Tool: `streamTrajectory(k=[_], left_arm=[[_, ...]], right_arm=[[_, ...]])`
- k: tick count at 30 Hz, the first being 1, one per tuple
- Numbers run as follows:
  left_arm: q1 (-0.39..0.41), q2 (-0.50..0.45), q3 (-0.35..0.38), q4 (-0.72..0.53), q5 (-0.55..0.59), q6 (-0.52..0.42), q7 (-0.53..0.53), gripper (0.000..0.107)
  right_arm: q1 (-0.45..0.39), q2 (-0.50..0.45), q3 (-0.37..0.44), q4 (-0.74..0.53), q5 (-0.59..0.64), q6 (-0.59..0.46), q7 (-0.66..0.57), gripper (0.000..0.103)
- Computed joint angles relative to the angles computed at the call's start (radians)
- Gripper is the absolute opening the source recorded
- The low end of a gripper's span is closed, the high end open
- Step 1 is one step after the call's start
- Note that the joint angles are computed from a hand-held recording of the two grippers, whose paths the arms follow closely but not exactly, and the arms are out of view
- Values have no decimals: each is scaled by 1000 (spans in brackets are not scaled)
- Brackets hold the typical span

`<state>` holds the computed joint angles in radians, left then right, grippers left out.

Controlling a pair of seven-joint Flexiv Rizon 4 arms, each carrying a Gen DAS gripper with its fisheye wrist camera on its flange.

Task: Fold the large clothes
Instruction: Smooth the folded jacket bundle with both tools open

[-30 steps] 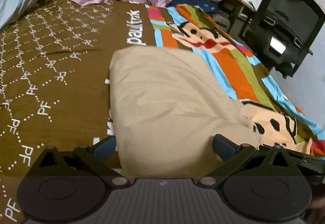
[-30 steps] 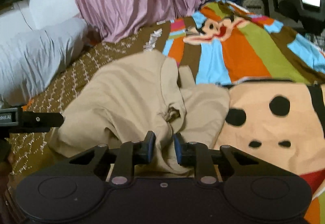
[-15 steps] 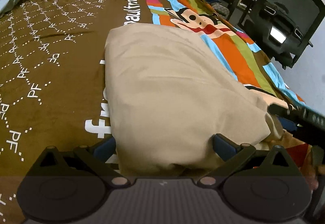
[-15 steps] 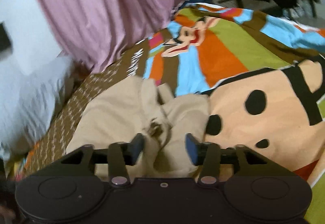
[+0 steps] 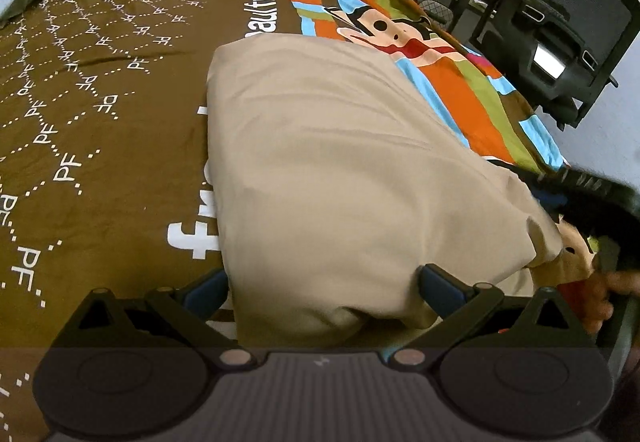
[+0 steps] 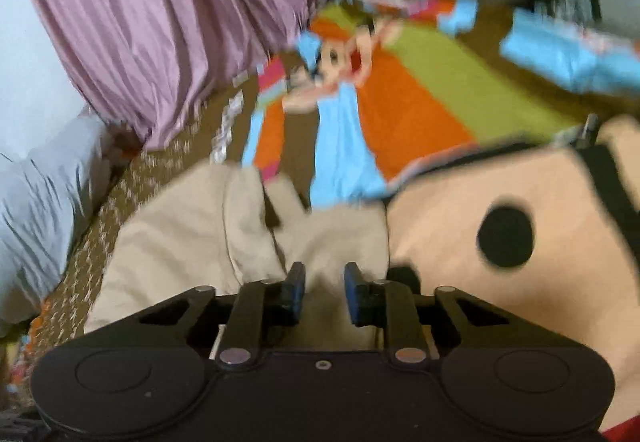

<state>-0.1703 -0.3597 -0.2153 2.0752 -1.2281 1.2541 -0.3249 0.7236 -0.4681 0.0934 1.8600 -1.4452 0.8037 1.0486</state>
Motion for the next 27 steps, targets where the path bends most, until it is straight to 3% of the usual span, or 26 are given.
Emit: streamTrajectory(k=[3, 6, 8, 10, 11, 14, 16, 19, 21, 24, 25, 27], left_arm=[[-1, 0, 7, 1, 22, -3, -26, 103], [1, 4, 6, 5, 43, 6, -33, 103], [3, 8, 4, 11, 45, 9, -38, 103], [6, 10, 1, 15, 37, 10, -35, 103], [8, 12, 2, 16, 40, 5, -35, 103], [5, 23, -3, 26, 26, 21, 15, 103], [3, 37, -6, 35, 8, 28, 67, 102], [2, 61, -13, 40, -116, -2, 186, 100], [-3, 69, -2, 27, -205, -51, 207, 100], [-19, 54, 24, -15, -274, -93, 139, 100], [-30, 38, 36, -36, -241, -80, 79, 100], [-50, -6, 62, -76, -64, -33, -85, 101]], right_arm=[[16, 1, -19, -19, -105, -37, 5, 45], [-40, -44, -23, -78, -184, 114, -26, 61], [-58, -75, -9, -111, -104, 180, -102, 62], [-41, -82, -10, -118, -25, 182, -172, 52], [-26, -79, -14, -116, 0, 167, -208, 31], [12, -58, -30, -87, -10, 149, -207, 21], [35, -54, -20, -80, 6, 122, -223, 19], [75, -68, -1, -101, 99, 47, -350, 18], [83, -73, -3, -100, 130, 51, -365, 18], [87, -69, -10, -88, 149, 75, -344, 18], [91, -68, -12, -86, 153, 72, -348, 18], [98, -69, -19, -88, 152, 69, -349, 20]])
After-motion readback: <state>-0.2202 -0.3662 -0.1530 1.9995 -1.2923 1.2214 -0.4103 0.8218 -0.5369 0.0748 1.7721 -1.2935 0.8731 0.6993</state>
